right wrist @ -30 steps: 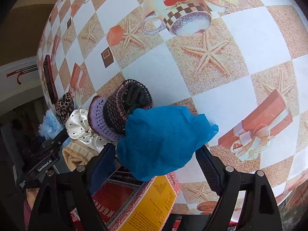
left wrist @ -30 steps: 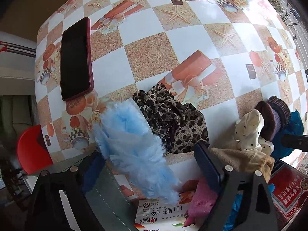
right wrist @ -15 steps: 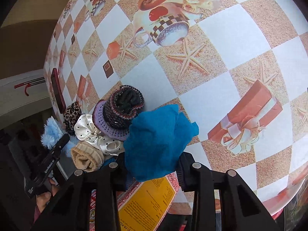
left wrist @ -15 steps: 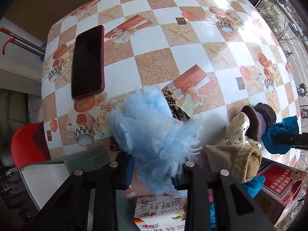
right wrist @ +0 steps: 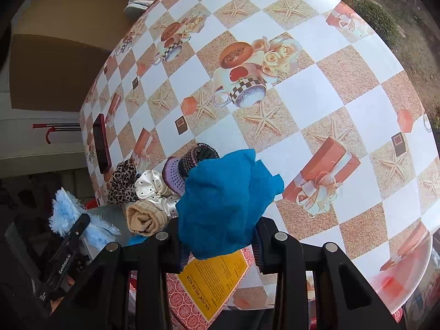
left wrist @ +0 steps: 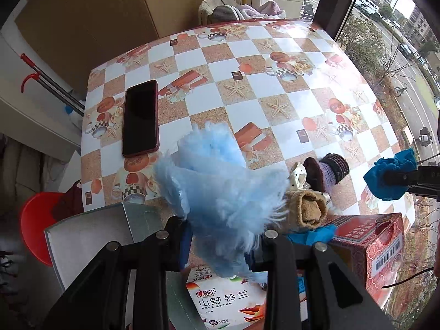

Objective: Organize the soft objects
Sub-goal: 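Carry the duster and blue cloth with both tools over the white box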

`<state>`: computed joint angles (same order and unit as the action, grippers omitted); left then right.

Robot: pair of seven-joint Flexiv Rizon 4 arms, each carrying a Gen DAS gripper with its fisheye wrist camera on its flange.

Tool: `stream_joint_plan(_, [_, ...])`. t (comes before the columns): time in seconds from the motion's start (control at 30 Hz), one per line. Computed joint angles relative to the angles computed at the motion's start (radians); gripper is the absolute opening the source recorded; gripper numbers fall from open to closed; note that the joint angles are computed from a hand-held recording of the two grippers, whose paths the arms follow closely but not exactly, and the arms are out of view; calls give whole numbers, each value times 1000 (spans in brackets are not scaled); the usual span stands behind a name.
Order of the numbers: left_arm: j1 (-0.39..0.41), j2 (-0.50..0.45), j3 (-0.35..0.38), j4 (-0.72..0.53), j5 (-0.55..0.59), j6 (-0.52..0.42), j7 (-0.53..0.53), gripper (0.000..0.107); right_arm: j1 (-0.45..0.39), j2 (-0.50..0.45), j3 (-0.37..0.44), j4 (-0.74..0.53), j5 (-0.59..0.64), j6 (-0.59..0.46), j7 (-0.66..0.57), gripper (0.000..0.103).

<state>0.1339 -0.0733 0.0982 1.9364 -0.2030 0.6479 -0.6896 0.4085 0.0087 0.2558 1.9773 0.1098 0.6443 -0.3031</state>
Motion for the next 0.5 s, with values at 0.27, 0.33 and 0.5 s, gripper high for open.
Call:
stream_joint_plan(0.27, [7, 109, 28, 79, -51, -16, 108, 34, 45, 32, 29, -62, -165, -152, 38, 38])
stream_joint_plan(0.33, [6, 140, 36, 102, -67, -13, 145, 34, 56, 37, 36, -75, -191, -171, 56, 38])
stream_joint_plan(0.5, [7, 202, 57, 141, -108, -24, 219, 34, 91, 32, 53, -124, -262, -229, 85, 38])
